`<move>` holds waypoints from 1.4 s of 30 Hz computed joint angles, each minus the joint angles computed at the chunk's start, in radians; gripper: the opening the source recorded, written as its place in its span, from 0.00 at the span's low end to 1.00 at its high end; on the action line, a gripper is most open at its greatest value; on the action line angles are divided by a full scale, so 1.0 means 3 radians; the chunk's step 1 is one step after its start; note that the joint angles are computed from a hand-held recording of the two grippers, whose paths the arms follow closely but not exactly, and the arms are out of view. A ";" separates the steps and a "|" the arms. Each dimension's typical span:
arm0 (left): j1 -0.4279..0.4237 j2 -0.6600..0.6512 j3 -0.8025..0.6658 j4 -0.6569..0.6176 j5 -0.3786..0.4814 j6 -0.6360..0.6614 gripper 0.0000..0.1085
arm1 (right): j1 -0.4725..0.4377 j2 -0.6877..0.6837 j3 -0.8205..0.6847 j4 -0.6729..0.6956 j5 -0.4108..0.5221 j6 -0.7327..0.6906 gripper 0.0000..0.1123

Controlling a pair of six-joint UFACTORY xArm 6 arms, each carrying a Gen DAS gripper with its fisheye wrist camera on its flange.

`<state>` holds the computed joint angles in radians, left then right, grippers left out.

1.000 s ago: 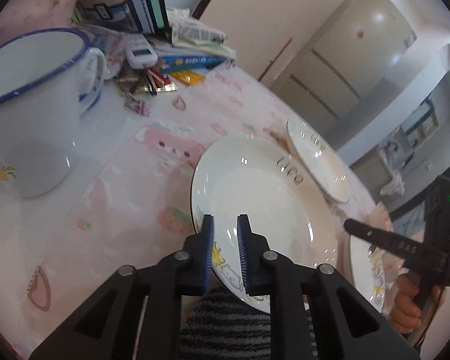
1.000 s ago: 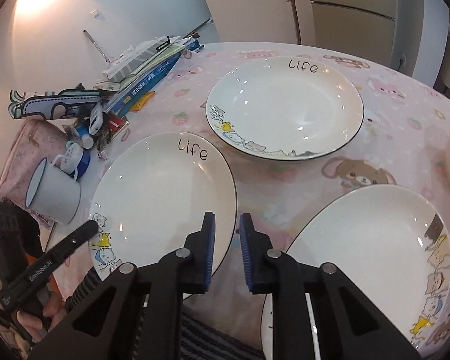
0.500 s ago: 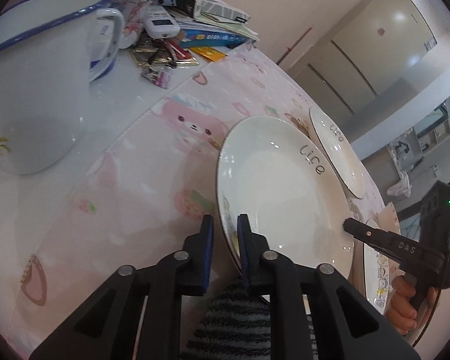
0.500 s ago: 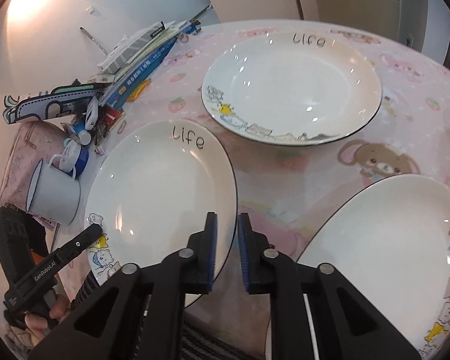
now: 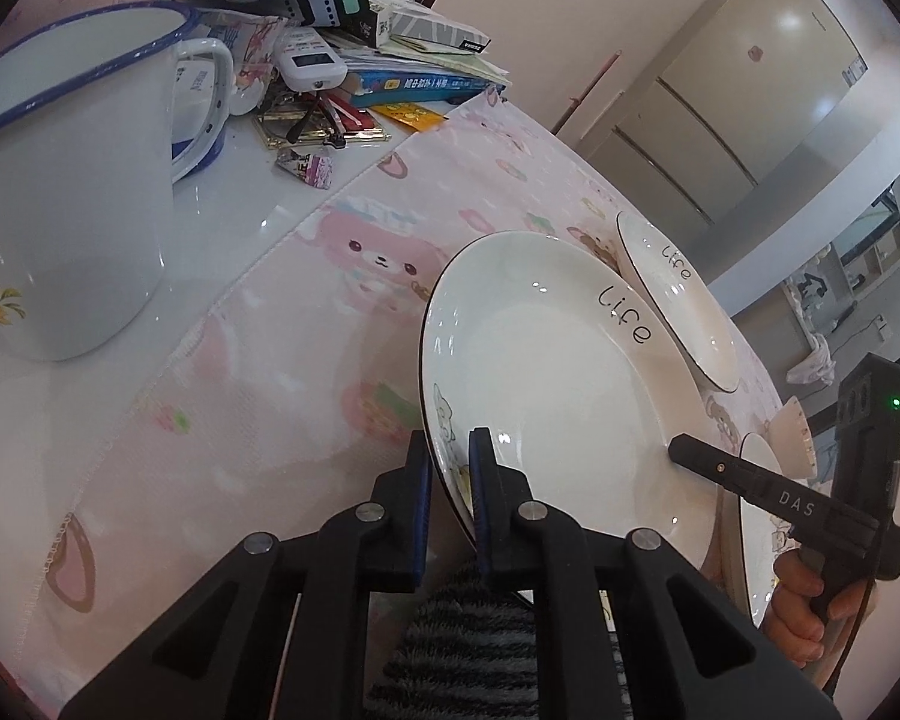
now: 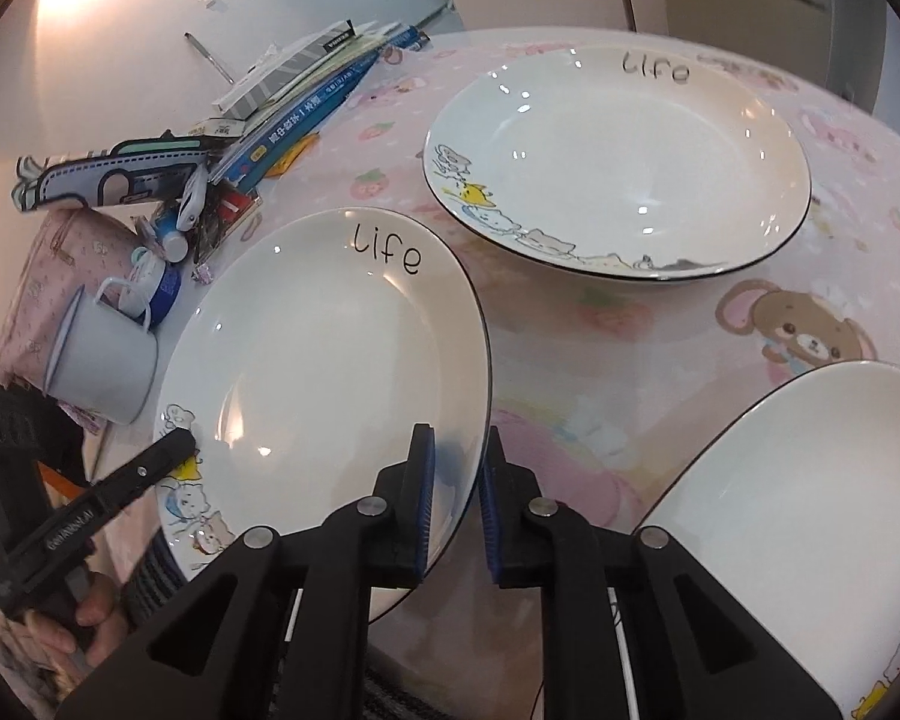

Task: Organize plates and bowls
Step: 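Close the left gripper on the plate rim while the right gripper grips the rim too, then lift the plate with both grippers and carry it over another cartoon-rimmed plate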

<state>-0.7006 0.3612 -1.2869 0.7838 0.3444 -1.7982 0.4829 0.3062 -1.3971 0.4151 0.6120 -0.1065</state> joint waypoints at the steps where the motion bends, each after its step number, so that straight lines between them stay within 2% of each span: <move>1: -0.0027 0.0006 -0.0036 -0.0019 0.0097 0.0056 0.12 | 0.0023 -0.0025 0.0058 -0.0082 -0.0094 0.0011 0.13; 8: -0.0167 -0.0086 -0.0129 0.0594 0.0458 -0.0275 0.12 | 0.0060 -0.0197 0.0249 0.0014 -0.0420 -0.0126 0.12; 15: -0.0303 -0.0235 -0.0213 0.0693 0.0734 -0.0226 0.12 | 0.0077 -0.0566 0.0500 -0.0046 -0.0580 -0.0109 0.12; 21: -0.0503 -0.0234 -0.0547 0.0735 0.1047 -0.0048 0.12 | 0.0025 -0.0973 0.0770 -0.0096 -0.0682 -0.0031 0.13; 27: -0.0671 0.0023 -0.1079 0.0574 0.1126 0.0328 0.12 | -0.0211 -0.1438 0.1022 0.0170 -0.0463 -0.0237 0.12; 33: -0.0855 0.0537 -0.1783 0.0317 0.1228 0.0716 0.13 | -0.0416 -0.1871 0.1473 -0.0177 -0.0582 0.0033 0.13; 38: -0.0917 0.0997 -0.2355 -0.0096 0.1279 0.1113 0.13 | -0.0652 -0.2007 0.1705 0.0152 -0.0502 -0.0172 0.14; 42: -0.0961 0.1468 -0.3008 -0.0450 0.1547 0.1539 0.13 | -0.0796 -0.2013 0.1840 0.0382 -0.0489 -0.0354 0.14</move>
